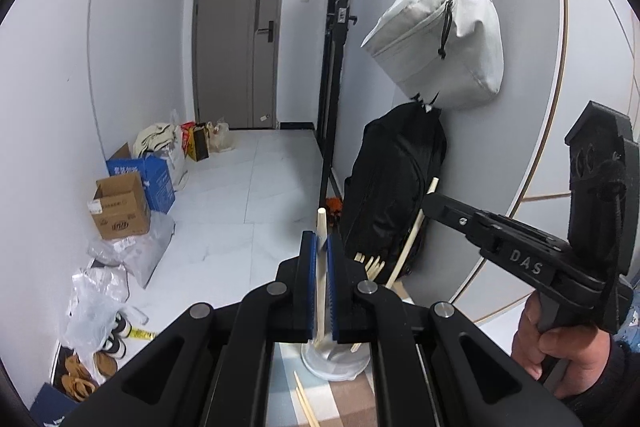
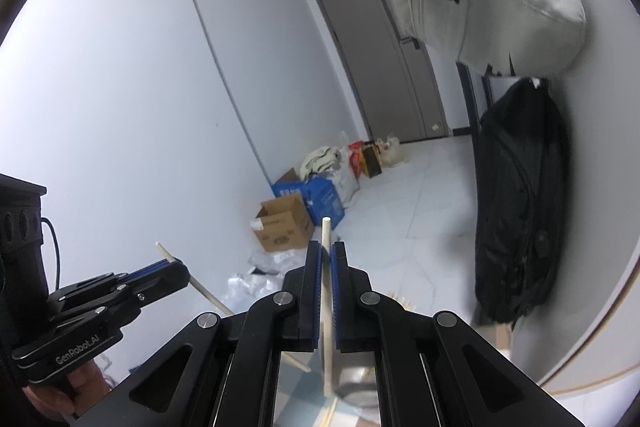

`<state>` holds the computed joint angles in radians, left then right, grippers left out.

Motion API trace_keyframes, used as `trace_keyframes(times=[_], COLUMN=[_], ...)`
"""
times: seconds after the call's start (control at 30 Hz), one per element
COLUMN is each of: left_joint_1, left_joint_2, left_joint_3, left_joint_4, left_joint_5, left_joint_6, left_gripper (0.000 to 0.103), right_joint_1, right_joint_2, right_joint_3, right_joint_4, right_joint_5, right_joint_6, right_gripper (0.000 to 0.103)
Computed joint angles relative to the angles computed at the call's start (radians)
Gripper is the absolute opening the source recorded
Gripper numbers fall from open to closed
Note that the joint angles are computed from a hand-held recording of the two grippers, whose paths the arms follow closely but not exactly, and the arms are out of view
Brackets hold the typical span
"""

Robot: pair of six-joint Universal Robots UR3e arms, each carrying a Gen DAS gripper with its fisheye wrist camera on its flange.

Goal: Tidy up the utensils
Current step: 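Raise both held chopsticks and carry them over the white utensil holder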

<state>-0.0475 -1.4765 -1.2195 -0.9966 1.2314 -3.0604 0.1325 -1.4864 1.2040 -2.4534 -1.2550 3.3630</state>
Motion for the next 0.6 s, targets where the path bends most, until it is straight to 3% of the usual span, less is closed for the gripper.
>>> trace_keyframes(times=[0.3, 0.6], left_joint_1=[-0.026, -0.028], left_joint_2=[-0.149, -0.240], left_joint_3=[0.180, 0.210], left_joint_4=[-0.027, -0.030], left_joint_5=[0.000, -0.018], left_joint_6=[0.009, 0.037], left_gripper=[0.001, 0.001], right_joint_1=[-0.025, -0.023], right_joint_2=[0.157, 0.253], right_joint_3=[-0.236, -0.307], right_joint_4=[0.054, 0.013], right_joint_5=[-0.018, -0.047], right_joint_6=[-0.017, -0.008], right_gripper=[0.004, 0.004])
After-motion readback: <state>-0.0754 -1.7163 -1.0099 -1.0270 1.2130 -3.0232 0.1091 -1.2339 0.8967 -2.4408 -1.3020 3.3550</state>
